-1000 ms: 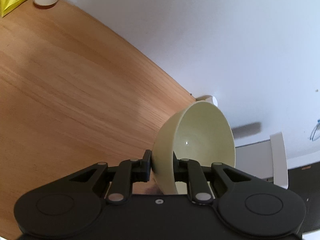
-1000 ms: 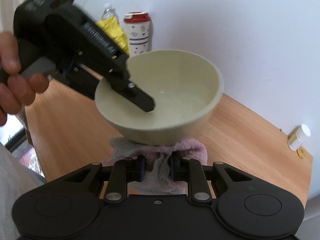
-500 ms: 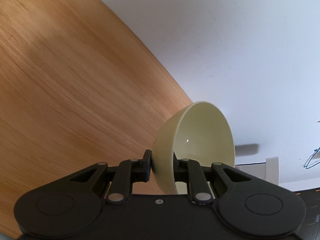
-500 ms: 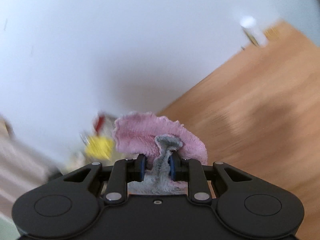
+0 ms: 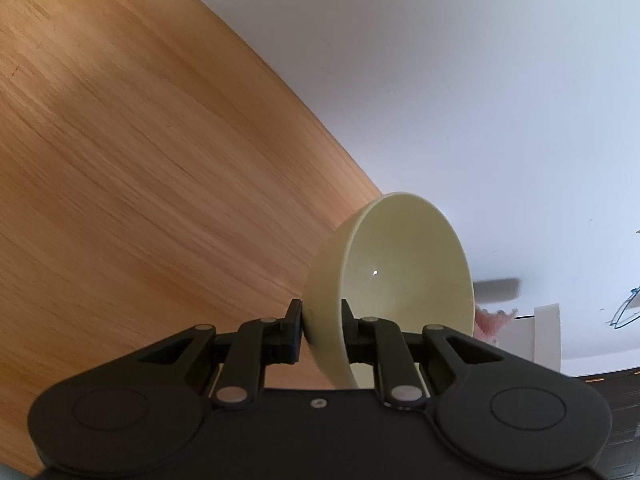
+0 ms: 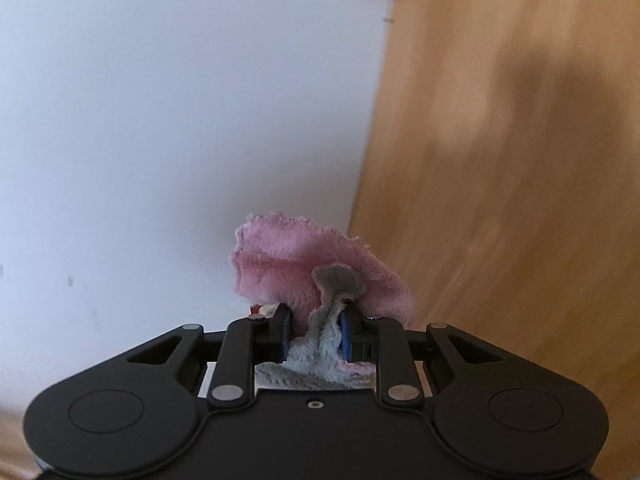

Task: Clean bowl
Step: 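Carry the towel with the right gripper toward the bowl interior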

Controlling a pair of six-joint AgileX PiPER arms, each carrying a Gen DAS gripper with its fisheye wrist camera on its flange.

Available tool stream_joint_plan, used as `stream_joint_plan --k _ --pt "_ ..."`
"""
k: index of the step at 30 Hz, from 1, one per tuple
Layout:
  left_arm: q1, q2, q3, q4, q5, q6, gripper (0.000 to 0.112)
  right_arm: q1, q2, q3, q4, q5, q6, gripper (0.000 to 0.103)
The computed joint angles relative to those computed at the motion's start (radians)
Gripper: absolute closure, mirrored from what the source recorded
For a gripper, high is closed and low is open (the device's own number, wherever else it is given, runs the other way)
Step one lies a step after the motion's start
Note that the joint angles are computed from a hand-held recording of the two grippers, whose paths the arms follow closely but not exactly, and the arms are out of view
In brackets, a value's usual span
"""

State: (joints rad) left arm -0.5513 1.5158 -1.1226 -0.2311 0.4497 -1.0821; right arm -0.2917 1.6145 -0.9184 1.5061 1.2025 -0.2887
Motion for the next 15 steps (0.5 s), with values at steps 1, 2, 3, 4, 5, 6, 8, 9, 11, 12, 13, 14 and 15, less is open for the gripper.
stream_joint_plan --k 1,2,3,4,5,6,8,9,11,12,13,14,15 --pt "0.002 0.000 0.004 -0.005 -0.003 0.003 0.097 0.030 0.001 0.011 0.022 -0.029 0.014 0.077" --pt "0.003 0.000 0.007 -0.007 -0.006 0.003 0.097 0.051 0.000 0.015 0.031 -0.051 0.020 0.077" --pt "0.004 -0.001 0.009 -0.010 -0.007 0.007 0.097 0.060 -0.001 0.019 0.035 -0.062 0.026 0.077" --pt "0.005 -0.002 0.013 -0.011 -0.008 0.011 0.097 0.071 0.000 0.024 0.042 -0.072 0.032 0.077" --pt "0.004 -0.003 0.014 -0.009 -0.009 0.011 0.097 0.082 0.002 0.027 0.047 -0.082 0.036 0.077" --pt "0.005 -0.003 0.016 -0.012 -0.011 0.019 0.097 0.094 0.002 0.026 0.038 -0.097 0.045 0.077" --pt "0.007 0.005 0.015 -0.025 -0.013 0.036 0.097 0.112 0.003 0.024 0.014 -0.122 0.063 0.077" --pt "0.006 0.007 0.015 -0.025 -0.015 0.039 0.097 0.116 0.007 0.030 0.013 -0.126 0.066 0.077" --pt "0.004 0.004 0.019 -0.030 -0.018 0.056 0.097 0.125 0.015 0.025 0.001 -0.135 0.076 0.077" --pt "0.002 0.004 0.018 -0.028 -0.018 0.062 0.097 0.129 0.023 0.013 -0.015 -0.138 0.086 0.077" --pt "0.002 0.006 0.012 -0.022 -0.011 0.070 0.097 0.134 0.033 -0.002 -0.036 -0.140 0.099 0.077" --pt "-0.002 0.004 0.001 -0.004 0.006 0.063 0.097 0.134 0.041 -0.015 -0.052 -0.136 0.113 0.077" --pt "-0.005 0.003 -0.008 0.011 0.021 0.058 0.098 0.128 0.049 -0.030 -0.065 -0.127 0.124 0.077"
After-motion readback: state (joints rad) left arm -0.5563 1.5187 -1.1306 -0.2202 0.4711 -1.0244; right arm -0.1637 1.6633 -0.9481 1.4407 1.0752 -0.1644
